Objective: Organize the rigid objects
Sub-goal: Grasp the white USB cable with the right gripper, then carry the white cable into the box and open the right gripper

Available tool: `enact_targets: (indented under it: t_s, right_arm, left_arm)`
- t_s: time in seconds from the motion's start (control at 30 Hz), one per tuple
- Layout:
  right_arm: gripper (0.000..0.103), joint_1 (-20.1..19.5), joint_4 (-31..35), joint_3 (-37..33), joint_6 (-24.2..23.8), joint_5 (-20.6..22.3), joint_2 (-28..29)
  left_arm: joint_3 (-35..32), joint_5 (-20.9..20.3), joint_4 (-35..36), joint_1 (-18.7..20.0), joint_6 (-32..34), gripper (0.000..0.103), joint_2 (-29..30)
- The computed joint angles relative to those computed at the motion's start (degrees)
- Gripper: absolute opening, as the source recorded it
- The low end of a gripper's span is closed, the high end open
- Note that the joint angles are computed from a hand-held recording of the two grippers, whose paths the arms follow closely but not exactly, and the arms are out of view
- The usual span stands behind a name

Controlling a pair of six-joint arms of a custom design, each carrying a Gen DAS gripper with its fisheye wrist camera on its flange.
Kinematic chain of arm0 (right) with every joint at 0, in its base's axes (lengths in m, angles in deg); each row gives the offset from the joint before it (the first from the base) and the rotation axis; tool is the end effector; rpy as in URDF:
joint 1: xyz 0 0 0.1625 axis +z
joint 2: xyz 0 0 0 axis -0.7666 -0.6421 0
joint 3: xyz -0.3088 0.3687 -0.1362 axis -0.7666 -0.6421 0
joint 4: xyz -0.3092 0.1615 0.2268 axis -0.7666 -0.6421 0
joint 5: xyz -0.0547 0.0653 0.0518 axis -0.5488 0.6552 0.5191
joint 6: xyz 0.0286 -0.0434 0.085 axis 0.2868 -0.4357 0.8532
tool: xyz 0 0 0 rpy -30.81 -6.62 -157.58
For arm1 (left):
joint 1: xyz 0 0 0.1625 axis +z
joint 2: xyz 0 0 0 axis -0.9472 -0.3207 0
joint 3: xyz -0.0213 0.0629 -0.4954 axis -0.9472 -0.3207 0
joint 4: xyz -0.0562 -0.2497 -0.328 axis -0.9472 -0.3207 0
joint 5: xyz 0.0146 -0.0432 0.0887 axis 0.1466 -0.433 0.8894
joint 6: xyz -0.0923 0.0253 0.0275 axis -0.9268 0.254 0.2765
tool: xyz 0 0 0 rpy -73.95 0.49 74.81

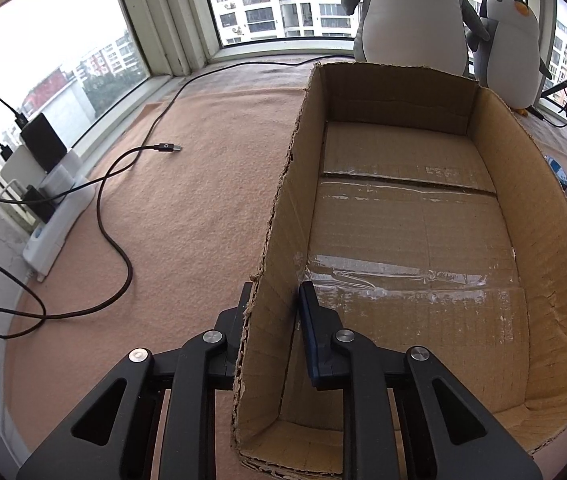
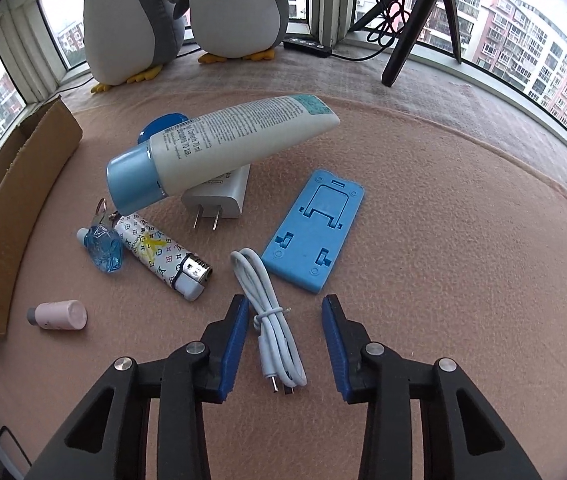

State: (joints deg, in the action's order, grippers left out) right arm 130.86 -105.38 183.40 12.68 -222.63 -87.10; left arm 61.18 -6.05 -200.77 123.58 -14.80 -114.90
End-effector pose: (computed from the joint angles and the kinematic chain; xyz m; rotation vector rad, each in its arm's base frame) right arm -0.0144 -0.4749 0.3025 -0.4065 -2.1686 0.6740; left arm -0.2458 -0.6543 0.0145 0.8190 2.2127 -0.4947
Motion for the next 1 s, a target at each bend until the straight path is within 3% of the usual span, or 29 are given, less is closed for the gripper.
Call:
enact_targets:
  t_s: [0.07, 0.2, 0.6, 0.8, 1.0]
  right_arm:
    - [0.030, 0.03, -0.49, 0.01, -0.53, -0.05, 0.26]
    - [0.016, 0.03, -0.42, 0.30, -0.51, 0.35, 0.01]
    - [0.015, 1.35, -2.73, 2.24, 2.75, 0.34, -0.60]
    - [0.015, 6.51, -3.86, 2.55, 2.95, 0.48, -1.27]
    - [0.015, 12.52, -3.10, -2.15, 0.20, 2.99, 2.17]
  left_arm:
    - [0.00, -0.03, 0.00, 0.00, -0.07, 0.019, -0.01]
    - [-0.02, -0.03, 0.04, 0.00, -0.11, 0.019, -0.01]
    - [-0.03, -0.23, 0.09, 0.04, -0.48, 0.019, -0.04]
    - [0.00, -0.21, -0.02, 0.03, -0.49, 0.019, -0.02]
    - [-0.04, -0.63, 0.05, 0.10, -0.60, 0.019, -0.11]
